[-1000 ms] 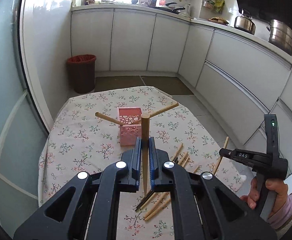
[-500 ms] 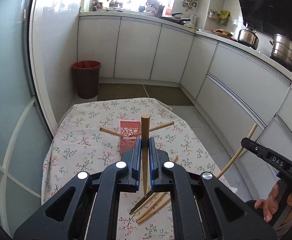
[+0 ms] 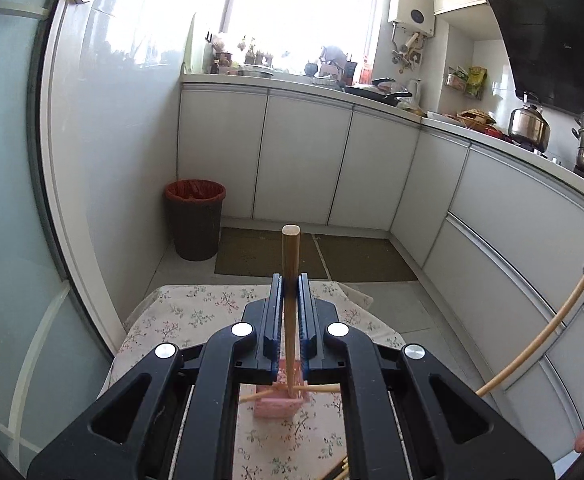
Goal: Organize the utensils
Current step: 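Lift the held chopsticks upright and carry both tools over the pink holder, then open both tools to drop the chopsticks into the pink holder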
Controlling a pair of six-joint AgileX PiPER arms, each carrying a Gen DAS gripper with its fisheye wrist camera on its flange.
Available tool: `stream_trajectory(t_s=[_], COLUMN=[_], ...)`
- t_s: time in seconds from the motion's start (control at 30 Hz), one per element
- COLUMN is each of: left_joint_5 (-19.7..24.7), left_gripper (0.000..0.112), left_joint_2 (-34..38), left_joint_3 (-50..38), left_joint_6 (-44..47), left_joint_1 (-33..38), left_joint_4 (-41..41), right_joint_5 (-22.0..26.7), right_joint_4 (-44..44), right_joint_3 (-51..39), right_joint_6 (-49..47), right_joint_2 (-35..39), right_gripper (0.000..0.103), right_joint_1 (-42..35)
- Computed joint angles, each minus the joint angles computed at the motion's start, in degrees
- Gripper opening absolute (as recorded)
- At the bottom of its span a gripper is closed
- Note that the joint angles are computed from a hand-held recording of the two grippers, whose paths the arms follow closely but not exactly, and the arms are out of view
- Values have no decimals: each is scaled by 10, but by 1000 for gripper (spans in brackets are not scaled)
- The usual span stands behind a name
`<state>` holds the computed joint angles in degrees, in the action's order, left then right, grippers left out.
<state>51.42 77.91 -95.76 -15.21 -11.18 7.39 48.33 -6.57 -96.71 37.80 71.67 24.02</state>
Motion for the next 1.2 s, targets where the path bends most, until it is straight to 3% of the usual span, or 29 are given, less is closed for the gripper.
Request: stream_trajectory(t_s=[0.13, 0.3, 0.47, 0.67, 0.97, 1.2], left_joint_5=[-45, -84, -137, -143, -138, -119], left_gripper=[6, 9, 17, 29, 31, 31], left_joint_2=[46, 73, -10, -78, -83, -67], left_joint_3=[16, 81, 158, 132, 143, 138], left_joint_6=[-27, 2, 37, 39, 78, 97], left_joint_1=[1, 31, 86, 146, 201, 215], left_joint_4=[40, -24, -92, -114, -168, -174], right_joint_5=[-40, -99, -130, -155, -168, -155], right_joint_4=[-14, -23, -74, -156, -338, -333], right_joint_3=[-10, 13, 19, 21, 19, 2], right_joint_6=[-1, 15, 58, 132, 290, 260], right_joint_2=[38, 76, 116, 158, 245, 282], right_gripper=[8, 8, 8, 8, 8, 11], right_joint_1=[1, 14, 42, 76, 120, 150])
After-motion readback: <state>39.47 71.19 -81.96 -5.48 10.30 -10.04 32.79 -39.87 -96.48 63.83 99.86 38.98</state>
